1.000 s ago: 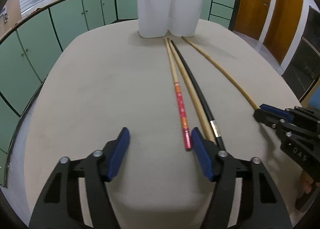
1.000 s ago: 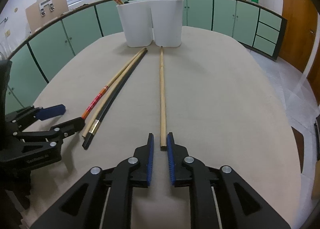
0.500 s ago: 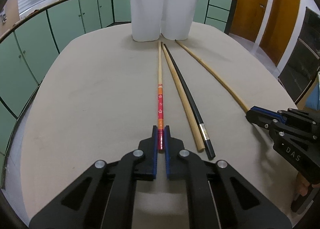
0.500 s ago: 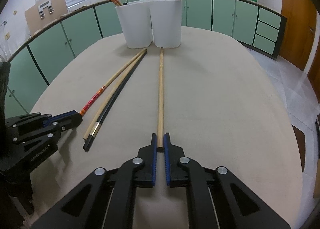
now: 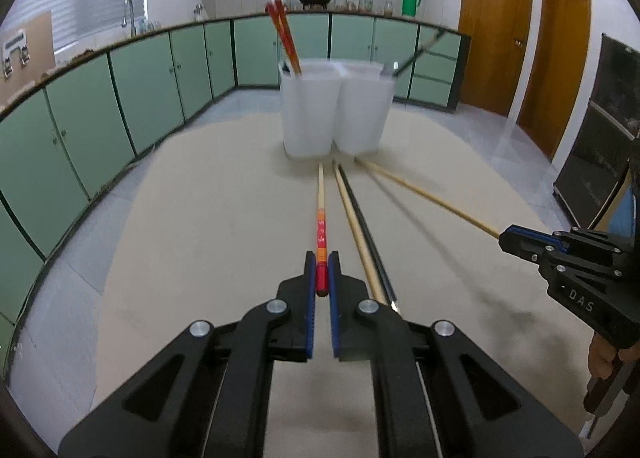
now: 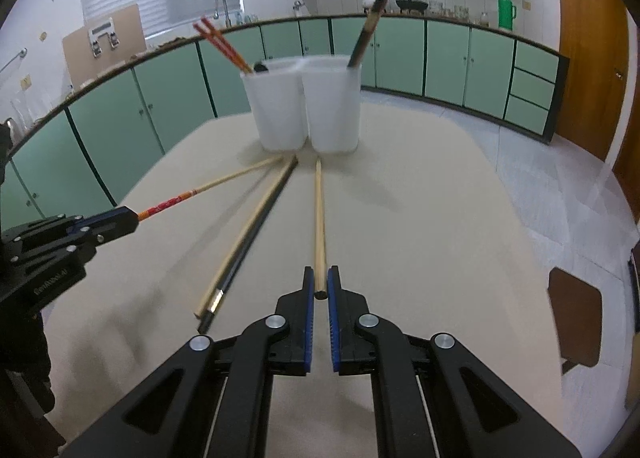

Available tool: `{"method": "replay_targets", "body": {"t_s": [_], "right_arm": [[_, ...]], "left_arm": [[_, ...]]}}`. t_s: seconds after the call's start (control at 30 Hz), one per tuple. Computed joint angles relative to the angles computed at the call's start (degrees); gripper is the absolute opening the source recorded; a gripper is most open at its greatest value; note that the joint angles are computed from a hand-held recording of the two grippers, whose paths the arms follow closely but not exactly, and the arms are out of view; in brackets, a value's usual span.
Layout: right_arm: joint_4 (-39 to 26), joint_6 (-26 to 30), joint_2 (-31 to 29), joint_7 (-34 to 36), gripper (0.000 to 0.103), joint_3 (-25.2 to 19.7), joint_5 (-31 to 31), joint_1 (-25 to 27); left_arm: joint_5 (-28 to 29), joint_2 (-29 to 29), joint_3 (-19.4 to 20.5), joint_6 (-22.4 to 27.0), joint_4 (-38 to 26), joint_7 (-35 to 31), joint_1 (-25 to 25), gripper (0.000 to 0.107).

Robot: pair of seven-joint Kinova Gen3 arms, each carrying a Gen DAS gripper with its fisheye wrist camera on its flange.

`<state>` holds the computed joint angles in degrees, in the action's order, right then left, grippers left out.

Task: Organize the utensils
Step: 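Lift both held chopsticks and lower them into the white holder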

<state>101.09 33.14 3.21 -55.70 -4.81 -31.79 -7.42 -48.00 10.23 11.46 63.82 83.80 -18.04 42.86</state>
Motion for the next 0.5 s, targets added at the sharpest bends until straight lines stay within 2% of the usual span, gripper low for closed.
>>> {"method": "replay_targets", "body": {"t_s": [0.27, 0.5], "right_arm": [[-5.0, 2.1, -1.2, 3.4, 0.006, 0.8, -2.6, 0.5], [-14.9, 5.8, 1.1, 3.6, 0.006, 0.7, -1.9, 0.7]], "left_arm": [[-6.1, -1.8, 0.4, 0.9, -3.1, -1.0, 0.1, 0.005], [-9.6, -1.4, 0.1, 0.3, -7.6, -5.6, -1.0, 0.005]]}}
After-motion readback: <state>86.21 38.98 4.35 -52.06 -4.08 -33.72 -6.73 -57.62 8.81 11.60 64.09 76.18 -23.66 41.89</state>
